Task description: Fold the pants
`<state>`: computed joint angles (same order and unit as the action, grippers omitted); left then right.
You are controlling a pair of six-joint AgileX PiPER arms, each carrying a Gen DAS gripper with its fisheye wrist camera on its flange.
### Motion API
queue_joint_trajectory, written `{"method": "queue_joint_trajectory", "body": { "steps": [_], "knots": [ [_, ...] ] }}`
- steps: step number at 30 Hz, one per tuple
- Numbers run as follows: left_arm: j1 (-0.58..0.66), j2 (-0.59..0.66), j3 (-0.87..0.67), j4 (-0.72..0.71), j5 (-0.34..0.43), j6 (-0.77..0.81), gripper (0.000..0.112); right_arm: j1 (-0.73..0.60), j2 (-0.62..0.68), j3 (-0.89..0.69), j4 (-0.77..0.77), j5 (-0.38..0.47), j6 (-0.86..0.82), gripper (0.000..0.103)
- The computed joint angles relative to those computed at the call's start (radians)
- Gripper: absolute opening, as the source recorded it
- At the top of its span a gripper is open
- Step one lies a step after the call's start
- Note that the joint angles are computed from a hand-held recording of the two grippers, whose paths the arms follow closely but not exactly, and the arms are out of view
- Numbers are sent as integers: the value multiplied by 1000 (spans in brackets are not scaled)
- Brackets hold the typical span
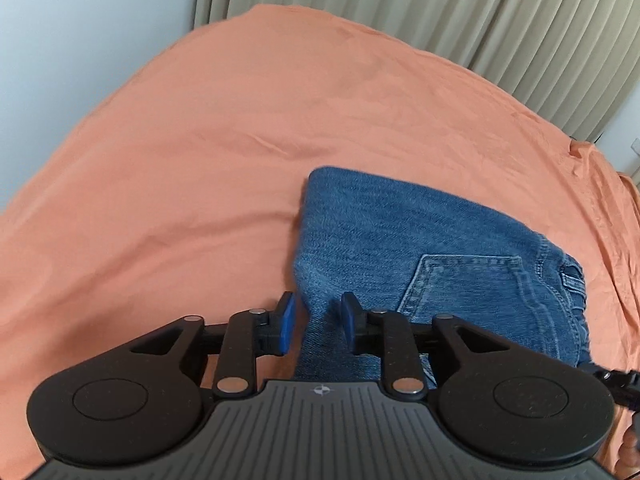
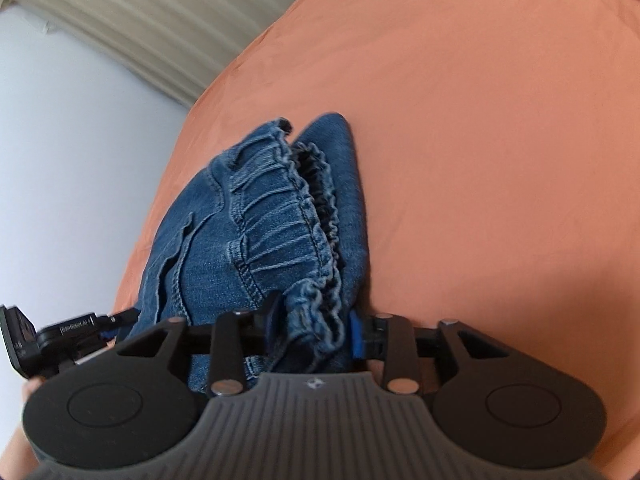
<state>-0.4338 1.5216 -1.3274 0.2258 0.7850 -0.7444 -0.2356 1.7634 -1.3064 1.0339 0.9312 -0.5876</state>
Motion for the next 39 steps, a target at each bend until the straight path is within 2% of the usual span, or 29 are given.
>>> {"method": "queue_joint_trajectory", "body": {
  "steps": [2, 4, 6, 10, 13, 15, 17, 19, 23, 25, 26, 29, 31, 33, 36, 39],
  "knots": [
    [-16, -25, 7, 31, 10, -19, 35, 8, -17, -34, -53, -21, -9, 44],
    [-36, -32, -4, 62, 29, -39, 36, 39, -40, -79, -119, -80, -11, 43],
    [-51, -31, -17, 91, 48, -55, 36, 73, -30, -153, -163, -122, -16, 36],
    [-61, -30, -29, 102, 43, -68, 36, 133, 80, -379, -178, -110, 11, 26],
    [-63, -24, -31, 98, 33, -68, 36, 195, 189, -548, -287, -90, 102, 20],
    [-64, -26, -22, 96, 21, -68, 36, 233, 261, -634, -420, -69, 220, 11],
    [-64, -32, -8, 90, 7, -62, 36, 252, 310, -658, -507, -78, 283, 0],
    [-60, -43, 12, 77, -11, -40, 36, 244, 325, -627, -501, -104, 267, 0],
    [-75, -72, 46, 81, -28, -26, 36, 248, 314, -631, -530, -94, 290, 0],
    [-117, -95, 60, 116, -29, -49, 36, 282, 262, -564, -511, -165, 253, 4],
    [-152, -104, 64, 157, -21, -77, 36, 286, 208, -489, -466, -206, 188, 10],
    [-281, -109, 53, 288, 35, -193, 36, 312, 45, -275, -365, -289, 22, 19],
    [-369, -97, 44, 374, 80, -292, 36, 350, -72, -116, -336, -370, -61, 20],
    [-448, -75, 32, 433, 141, -367, 36, 399, -172, 2, -398, -455, -51, 21],
    [-553, -39, 33, 503, 235, -467, 36, 461, -256, 134, -440, -538, -16, 31],
    [-583, -34, 67, 471, 228, -546, 36, 503, -290, 226, -541, -595, 97, 32]
  ]
}}
